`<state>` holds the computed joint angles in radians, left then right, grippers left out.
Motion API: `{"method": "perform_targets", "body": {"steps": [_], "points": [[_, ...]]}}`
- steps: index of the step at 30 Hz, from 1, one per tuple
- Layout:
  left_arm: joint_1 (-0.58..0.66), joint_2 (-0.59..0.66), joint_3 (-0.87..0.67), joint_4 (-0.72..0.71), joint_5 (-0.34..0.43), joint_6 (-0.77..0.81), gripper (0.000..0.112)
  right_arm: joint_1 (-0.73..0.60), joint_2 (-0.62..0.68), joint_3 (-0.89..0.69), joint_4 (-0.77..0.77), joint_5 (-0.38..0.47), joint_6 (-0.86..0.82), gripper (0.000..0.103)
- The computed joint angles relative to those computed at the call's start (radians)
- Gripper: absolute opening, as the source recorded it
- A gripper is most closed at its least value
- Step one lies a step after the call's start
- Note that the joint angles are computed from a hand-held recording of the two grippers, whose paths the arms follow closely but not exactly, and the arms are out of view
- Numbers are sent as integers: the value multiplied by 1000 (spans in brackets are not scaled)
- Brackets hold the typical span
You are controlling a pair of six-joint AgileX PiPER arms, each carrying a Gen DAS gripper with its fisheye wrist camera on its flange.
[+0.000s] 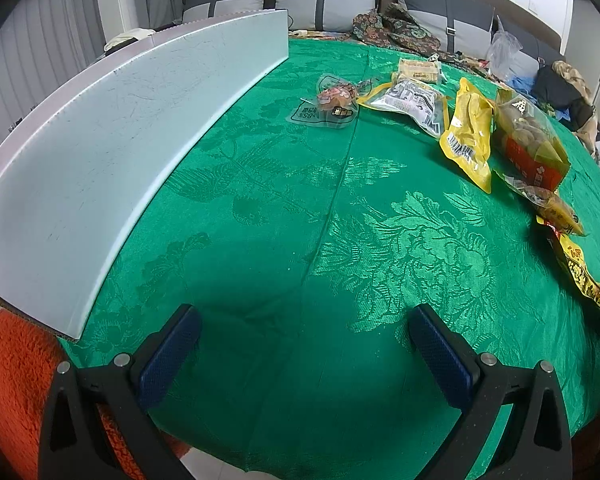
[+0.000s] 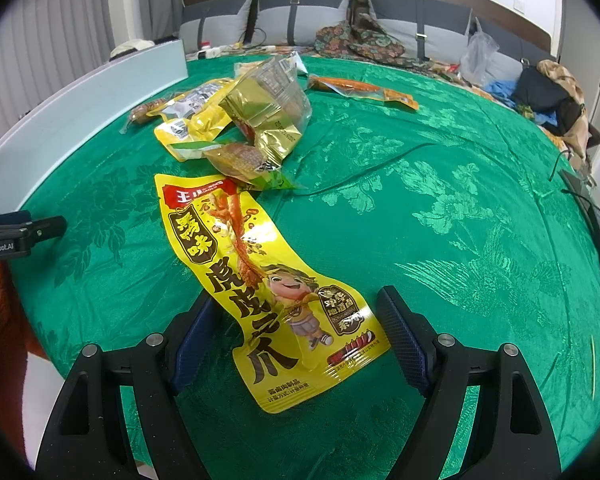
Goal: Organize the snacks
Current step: 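Grasp the clear sausage pack with the left gripper while right holds yellow pack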
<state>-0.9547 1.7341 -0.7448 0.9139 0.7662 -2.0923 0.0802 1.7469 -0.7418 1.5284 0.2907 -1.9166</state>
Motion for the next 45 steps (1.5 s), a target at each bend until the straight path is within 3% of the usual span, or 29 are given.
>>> {"method": "perform_targets", "body": {"steps": [8, 12, 17, 21, 26, 29, 31, 32, 35, 41, 45], "points": [[30, -14, 1, -14, -34, 52, 103, -3, 1, 0, 4, 4, -8, 83], [89, -51, 12, -16, -127, 117, 103, -4, 0, 1, 8, 5, -12, 83], [302, -78, -129, -156, -150, 586, 103, -4, 1, 0, 10, 7, -15, 83], [493, 72, -369, -253, -179, 986, 103, -5, 1, 1, 16, 7, -21, 83], [651, 301, -682, -572, -100, 1486, 102, -4, 1, 1, 18, 7, -21, 83], [709, 376, -767, -759, -76, 1706, 101, -3, 1, 0, 17, 6, -20, 83], [718, 375, -751, -809, -109, 1768, 82, -1, 1, -2, 8, 6, -11, 83], [715, 352, -715, -828, -145, 1782, 66, -2, 1, -1, 7, 6, -11, 83], [696, 290, -639, -762, -188, 1722, 49, 2, 2, -10, -37, 6, 35, 83], [626, 143, -436, -704, -190, 1597, 47, 0, 6, -30, -142, 12, 136, 83], [577, 46, -295, -759, -221, 1618, 47, 6, 5, -35, -190, 1, 197, 83]]}}
